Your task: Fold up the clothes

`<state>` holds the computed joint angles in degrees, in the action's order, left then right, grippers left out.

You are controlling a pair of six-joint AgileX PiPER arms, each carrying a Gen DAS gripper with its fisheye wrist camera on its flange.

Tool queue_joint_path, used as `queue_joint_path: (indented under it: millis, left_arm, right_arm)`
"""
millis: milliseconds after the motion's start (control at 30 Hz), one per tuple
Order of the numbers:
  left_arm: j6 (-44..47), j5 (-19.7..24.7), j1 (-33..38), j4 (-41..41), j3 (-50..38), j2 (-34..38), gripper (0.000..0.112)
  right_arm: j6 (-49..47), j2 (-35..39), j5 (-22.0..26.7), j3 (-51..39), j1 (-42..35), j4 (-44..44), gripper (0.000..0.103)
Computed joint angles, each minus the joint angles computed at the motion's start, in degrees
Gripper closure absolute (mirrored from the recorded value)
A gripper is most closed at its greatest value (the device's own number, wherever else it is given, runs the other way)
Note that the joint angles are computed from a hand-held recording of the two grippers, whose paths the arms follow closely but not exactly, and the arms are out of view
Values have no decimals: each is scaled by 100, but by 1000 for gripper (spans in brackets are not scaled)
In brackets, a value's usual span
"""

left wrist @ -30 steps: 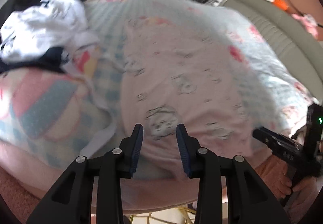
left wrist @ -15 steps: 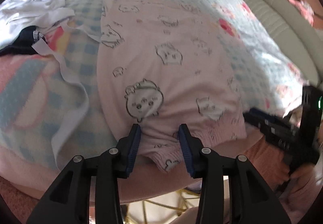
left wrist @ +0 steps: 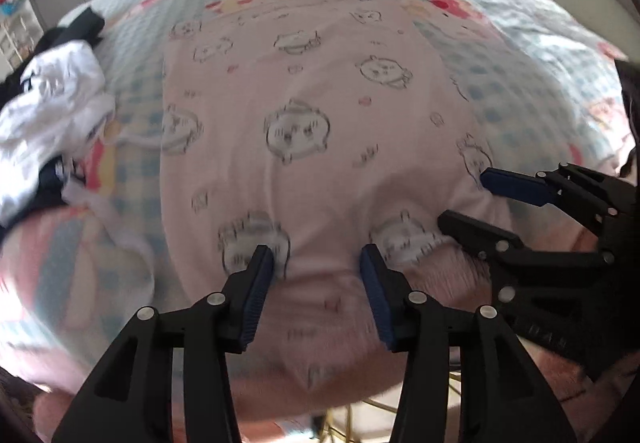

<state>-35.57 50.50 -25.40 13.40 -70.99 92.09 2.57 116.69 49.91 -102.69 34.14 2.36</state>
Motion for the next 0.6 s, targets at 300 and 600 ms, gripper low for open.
queue_joint_path:
  millis: [300, 600]
  left_arm:
    - [895, -206, 345, -870, 761, -793, 59]
    - [730, -509, 738, -1234, 849, -937, 59]
  right_arm:
    - [-604, -632, -36, 940, -318, 722, 45]
    - [-967, -779, -575, 893, -291, 1213, 45]
